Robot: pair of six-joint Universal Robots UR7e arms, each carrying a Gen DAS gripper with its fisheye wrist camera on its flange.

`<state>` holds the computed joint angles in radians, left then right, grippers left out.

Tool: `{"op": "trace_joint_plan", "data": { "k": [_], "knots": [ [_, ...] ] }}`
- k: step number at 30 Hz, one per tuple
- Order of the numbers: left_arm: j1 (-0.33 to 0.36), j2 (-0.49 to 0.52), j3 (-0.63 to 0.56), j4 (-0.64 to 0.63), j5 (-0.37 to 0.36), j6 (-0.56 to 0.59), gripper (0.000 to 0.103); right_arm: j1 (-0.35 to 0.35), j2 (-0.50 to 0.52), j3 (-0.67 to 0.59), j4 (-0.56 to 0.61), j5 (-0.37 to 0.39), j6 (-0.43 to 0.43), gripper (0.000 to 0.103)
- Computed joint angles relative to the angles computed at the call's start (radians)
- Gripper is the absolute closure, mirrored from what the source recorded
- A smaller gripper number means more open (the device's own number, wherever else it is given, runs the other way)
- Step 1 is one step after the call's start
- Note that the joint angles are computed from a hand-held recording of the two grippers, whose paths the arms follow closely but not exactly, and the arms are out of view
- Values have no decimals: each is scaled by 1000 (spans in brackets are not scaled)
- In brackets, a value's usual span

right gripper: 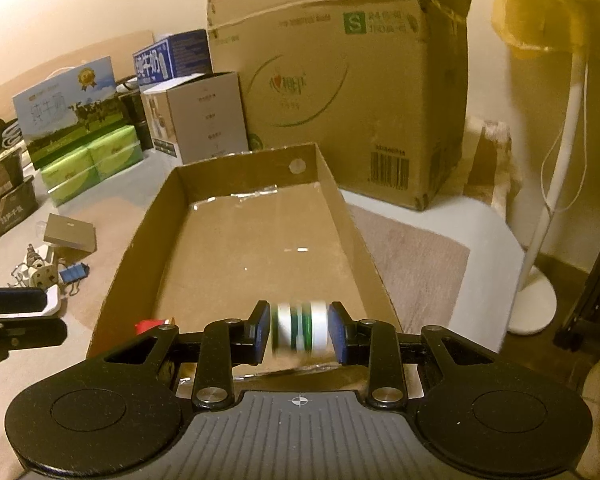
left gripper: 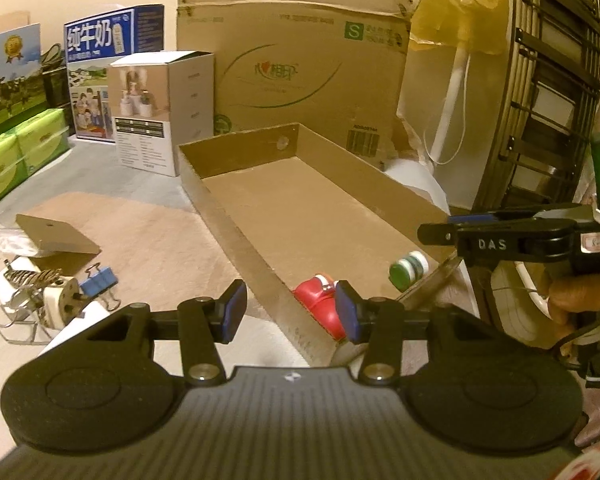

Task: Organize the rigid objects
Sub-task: 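Open both tools to drop the figure and cylinder into the box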

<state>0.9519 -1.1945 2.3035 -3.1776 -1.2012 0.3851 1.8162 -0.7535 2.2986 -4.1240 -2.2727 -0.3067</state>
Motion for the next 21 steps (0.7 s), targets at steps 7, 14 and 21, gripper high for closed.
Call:
{"op": "trace_joint_plan", "data": {
  "k": [7,14,21],
  "knots": [
    [8,-62,43,1,23,-23,57,58,33,36,-76,-23,49,39],
    [20,-148,87,21,50,-40,55,158,74,34,-63,-73,101,39],
    [38,-232,116,34,71,-44,54,225,99,15,-20,-95,150,39]
  ]
}}
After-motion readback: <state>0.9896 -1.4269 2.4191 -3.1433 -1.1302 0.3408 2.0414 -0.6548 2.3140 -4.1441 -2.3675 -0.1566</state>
